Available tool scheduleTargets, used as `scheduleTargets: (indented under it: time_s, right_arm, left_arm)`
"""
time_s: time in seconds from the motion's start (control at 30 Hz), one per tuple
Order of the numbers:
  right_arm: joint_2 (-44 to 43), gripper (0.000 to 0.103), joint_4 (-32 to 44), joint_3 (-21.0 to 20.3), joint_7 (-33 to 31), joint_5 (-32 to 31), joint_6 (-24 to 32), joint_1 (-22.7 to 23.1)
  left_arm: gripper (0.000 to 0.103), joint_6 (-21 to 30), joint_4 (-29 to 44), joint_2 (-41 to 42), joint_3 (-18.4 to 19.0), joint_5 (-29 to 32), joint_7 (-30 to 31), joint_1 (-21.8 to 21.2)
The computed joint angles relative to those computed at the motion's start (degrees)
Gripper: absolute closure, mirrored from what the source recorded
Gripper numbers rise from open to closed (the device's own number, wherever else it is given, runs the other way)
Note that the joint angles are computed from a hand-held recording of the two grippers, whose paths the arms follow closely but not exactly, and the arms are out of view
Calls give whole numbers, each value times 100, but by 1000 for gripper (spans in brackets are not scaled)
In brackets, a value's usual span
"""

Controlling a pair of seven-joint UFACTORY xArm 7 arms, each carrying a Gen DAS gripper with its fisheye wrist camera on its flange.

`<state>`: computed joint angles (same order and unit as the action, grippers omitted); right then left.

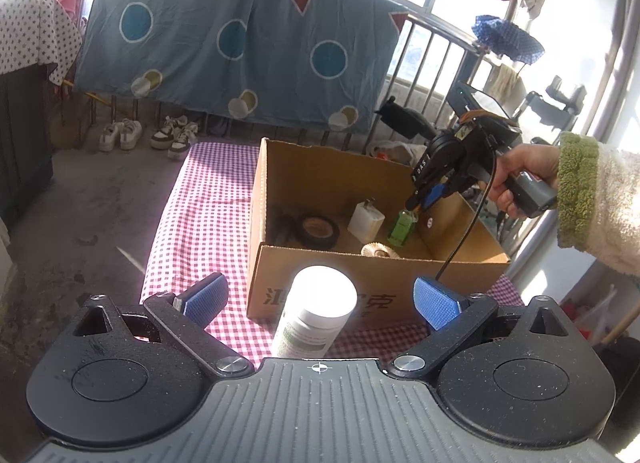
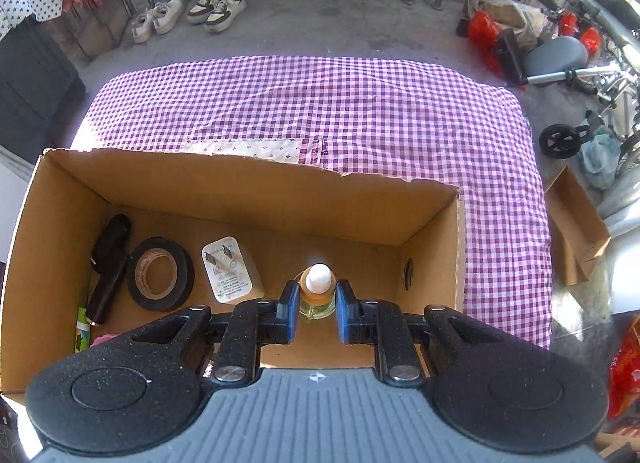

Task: Organize rigid objects
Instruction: 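Stand the dropper bottle upright in the box with the right gripper, then move the right gripper to the large white supplement jar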

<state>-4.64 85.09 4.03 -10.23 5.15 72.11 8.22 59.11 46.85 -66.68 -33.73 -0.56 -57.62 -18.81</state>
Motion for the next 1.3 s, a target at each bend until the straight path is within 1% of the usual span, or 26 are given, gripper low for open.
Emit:
scheduleTargets:
  time_s: [0.1,0.2,0.27,0.3,0.43,0.53,0.6,0.63,0.73,0.77,0.8,0.83,0.87,0.97,1.1,1.2,1.23,1.3]
  right_arm:
    - [11,82,-81,29,1,-48,-173,28]
    - [-17,81,-82,36,6,-72,-82,44]
    - [6,80,-19,-2,-2,52,77,25]
    - [-17,78,-34,-18,28,126,110,13]
    - [-206,76,-130,-63,-61,262,80,-27]
    - [-438,75,-190,-126,-141,451,110,-64]
    - [-660,74,-247,-209,-241,699,158,-90]
    - [-881,74,-332,-291,-358,939,195,-96]
    - [-1676,72,-729,-526,-748,1544,301,-43]
    - [-2000,66,-910,-601,-866,1700,332,-9]
    - [-2366,56,-1113,-673,-971,1834,369,34]
    - [-2697,51,-1282,-742,-1038,1945,420,81]
    - [-3036,49,-1450,-822,-1088,2059,495,137]
    - [-3873,49,-1824,-1070,-1086,2336,861,318]
    - [-4727,45,-2519,-1307,-702,2881,1088,469]
    - [-5221,45,-3272,-1242,-541,3197,706,482]
    - [-5386,45,-3619,-1118,-461,3313,412,440]
    - [-5560,45,-4146,-979,-337,3545,-69,503]
  left_arm:
    - [3,18,17,5,-15,16,-12,11]
    - [3,48,43,15,-29,26,-6,7]
    - [3,69,87,55,-64,19,-21,20]
    - [3,71,92,66,-62,19,-16,16]
    - [3,94,142,87,-107,37,-34,33]
    - [3,82,159,100,-153,32,-73,42]
    - [3,101,175,110,-194,43,-84,40]
    - [3,123,185,121,-229,55,-85,43]
    - [3,189,181,161,-312,74,-79,17]
    - [3,209,167,168,-318,78,-73,-3]
    - [3,215,127,169,-316,77,-55,-44]
    - [3,210,101,179,-315,74,-43,-77]
    - [3,209,82,195,-298,75,-20,-110]
    - [3,138,-22,261,-256,98,101,-226]
    - [4,-35,-180,367,-297,228,259,-309]
    - [6,-200,-332,416,-379,349,255,-319]
    - [7,-241,-371,447,-433,416,222,-271]
    - [13,-248,-391,532,-527,540,140,-174]
